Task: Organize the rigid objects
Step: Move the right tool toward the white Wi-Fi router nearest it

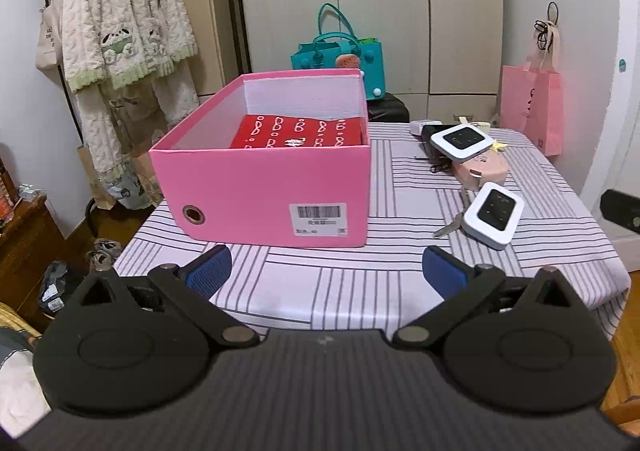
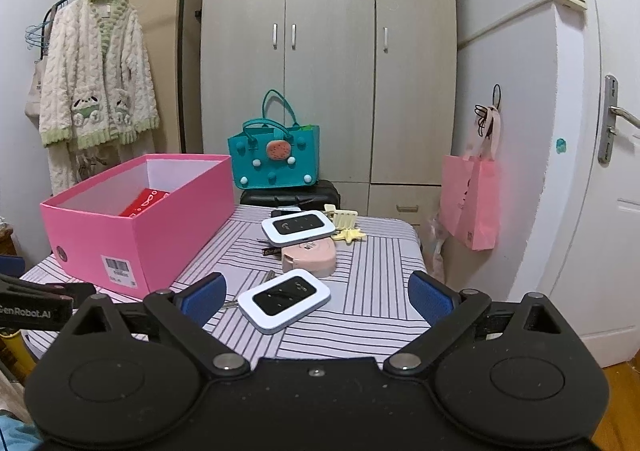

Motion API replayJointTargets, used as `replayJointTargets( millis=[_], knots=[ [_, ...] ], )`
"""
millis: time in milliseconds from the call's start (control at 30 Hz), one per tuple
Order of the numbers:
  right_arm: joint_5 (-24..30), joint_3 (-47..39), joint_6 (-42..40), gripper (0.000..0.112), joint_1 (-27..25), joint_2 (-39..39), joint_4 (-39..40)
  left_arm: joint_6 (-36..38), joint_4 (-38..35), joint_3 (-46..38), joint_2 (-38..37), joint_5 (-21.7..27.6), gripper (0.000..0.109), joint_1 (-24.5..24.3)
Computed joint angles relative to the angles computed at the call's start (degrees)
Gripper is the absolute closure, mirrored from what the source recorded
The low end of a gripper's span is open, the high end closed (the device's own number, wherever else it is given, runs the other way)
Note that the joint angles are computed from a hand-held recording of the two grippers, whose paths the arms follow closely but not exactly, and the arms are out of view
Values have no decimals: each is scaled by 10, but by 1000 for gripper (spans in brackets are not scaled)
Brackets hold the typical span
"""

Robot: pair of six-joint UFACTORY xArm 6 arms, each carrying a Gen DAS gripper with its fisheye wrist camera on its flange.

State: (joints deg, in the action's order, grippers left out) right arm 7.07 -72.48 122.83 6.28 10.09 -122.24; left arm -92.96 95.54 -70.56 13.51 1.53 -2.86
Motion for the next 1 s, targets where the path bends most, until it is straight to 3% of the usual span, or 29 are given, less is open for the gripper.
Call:
replayJointTargets(
  millis=[367,700,1000],
  knots=[
    [-25,-10,18,11,-12,9,-10,-32,25,1,-12,-16,6,-3],
    [-44,-35,100,9,-12,20,-94,-42,29,1,-14,-3,6,-8],
    [-41,-40,129,9,-7,24,-119,-55,37,-6,-7,-5,6,-5]
  ],
)
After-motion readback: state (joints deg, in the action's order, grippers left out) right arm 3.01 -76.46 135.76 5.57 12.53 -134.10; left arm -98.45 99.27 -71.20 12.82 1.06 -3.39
